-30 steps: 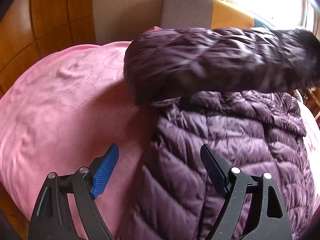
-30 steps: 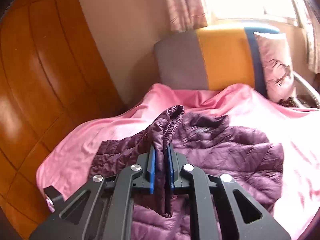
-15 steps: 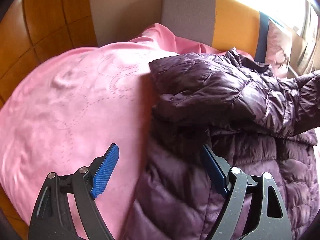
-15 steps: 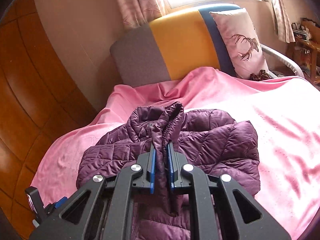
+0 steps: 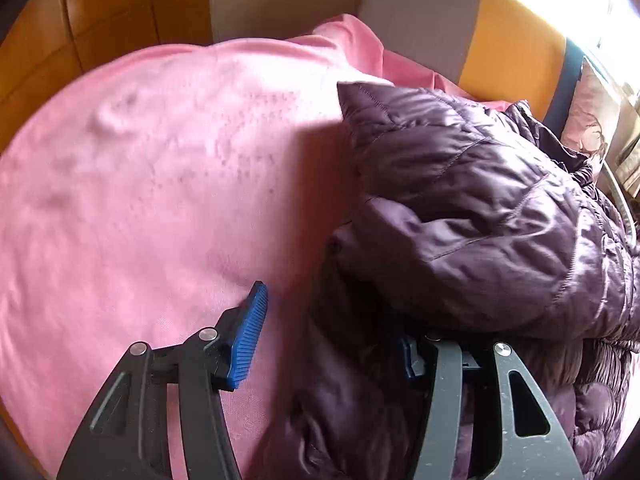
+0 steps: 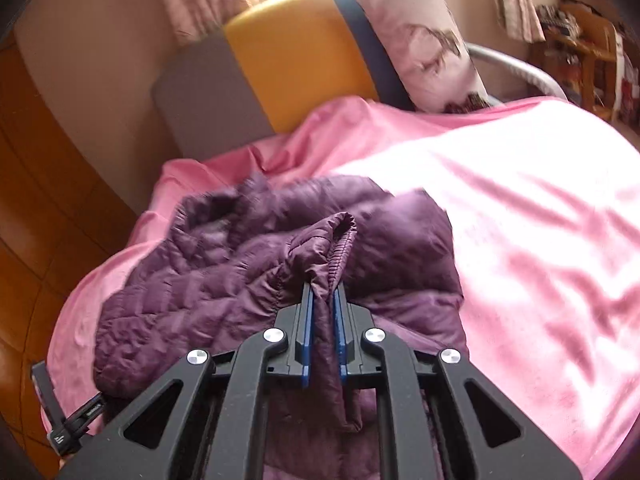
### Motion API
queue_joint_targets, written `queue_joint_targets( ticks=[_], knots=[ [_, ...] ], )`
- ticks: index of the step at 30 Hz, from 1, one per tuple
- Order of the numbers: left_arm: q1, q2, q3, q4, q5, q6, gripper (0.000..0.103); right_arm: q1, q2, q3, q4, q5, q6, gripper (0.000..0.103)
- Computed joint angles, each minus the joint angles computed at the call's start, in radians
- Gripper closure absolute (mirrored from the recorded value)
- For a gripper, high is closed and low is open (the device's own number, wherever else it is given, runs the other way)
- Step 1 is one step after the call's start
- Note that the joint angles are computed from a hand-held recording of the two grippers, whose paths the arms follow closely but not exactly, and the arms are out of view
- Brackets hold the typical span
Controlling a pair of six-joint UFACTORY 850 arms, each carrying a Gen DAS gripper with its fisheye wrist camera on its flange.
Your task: Fold large clothes
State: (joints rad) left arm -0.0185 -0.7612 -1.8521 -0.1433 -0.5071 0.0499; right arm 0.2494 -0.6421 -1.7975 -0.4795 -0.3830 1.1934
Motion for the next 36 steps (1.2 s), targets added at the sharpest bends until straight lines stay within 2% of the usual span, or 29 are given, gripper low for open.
queue_joint_targets(
  ticks=[2, 5, 10, 13, 18, 23, 24, 25, 26, 27, 29, 30, 33, 35, 36],
  knots=[
    [-0.005, 0.006, 0.011, 0.023, 0.014, -0.007, 0.049, -0.008, -0.009, 0.022, 0.035, 0.01, -0.009, 0.094],
    [-0.011, 0.01, 0.019, 0.051, 0.023, -0.02, 0.049, -0.008, -0.028, 0.019, -0.001, -0.016, 0.01, 0.094],
    [0.014, 0.064, 0.09, -0.063, 0.041, 0.106, 0.049, -0.006, -0.031, 0.015, -0.046, -0.041, 0.025, 0.095],
    [0.028, 0.12, 0.159, -0.105, 0.092, 0.169, 0.049, -0.001, -0.015, 0.017, -0.125, -0.035, 0.069, 0.095],
    [0.051, 0.167, 0.196, -0.382, 0.135, 0.428, 0.049, 0.008, -0.078, -0.086, -0.139, -0.131, -0.011, 0.095],
    [0.029, 0.154, 0.158, -0.542, 0.102, 0.632, 0.049, 0.014, -0.123, -0.151, -0.163, -0.201, -0.049, 0.093],
    [0.02, 0.142, 0.139, -0.556, 0.091, 0.664, 0.049, 0.015, -0.125, -0.156, -0.161, -0.206, -0.056, 0.091],
    [0.014, 0.141, 0.143, -0.575, 0.089, 0.697, 0.049, 0.018, -0.115, -0.146, -0.177, -0.205, -0.043, 0.08],
    [0.004, 0.13, 0.13, -0.579, 0.079, 0.716, 0.049, 0.023, -0.098, -0.125, -0.214, -0.202, -0.004, 0.067],
    [0.0, 0.125, 0.128, -0.583, 0.073, 0.727, 0.049, 0.03, -0.08, -0.102, -0.26, -0.199, 0.044, 0.047],
    [-0.012, 0.11, 0.113, -0.576, 0.063, 0.729, 0.049, 0.054, -0.025, -0.035, -0.409, -0.175, 0.188, 0.045],
    [-0.016, 0.102, 0.105, -0.569, 0.061, 0.723, 0.049, 0.059, -0.013, -0.02, -0.429, -0.151, 0.206, 0.045],
    [-0.025, 0.072, 0.072, -0.541, 0.053, 0.693, 0.049, 0.076, -0.009, -0.022, -0.376, -0.061, 0.131, 0.044],
    [-0.027, 0.054, 0.05, -0.52, 0.039, 0.665, 0.049, 0.088, -0.055, -0.086, -0.276, -0.066, -0.001, 0.043],
    [-0.026, 0.037, 0.032, -0.5, 0.024, 0.635, 0.049, 0.09, -0.095, -0.14, -0.21, -0.096, -0.077, 0.043]
  ],
)
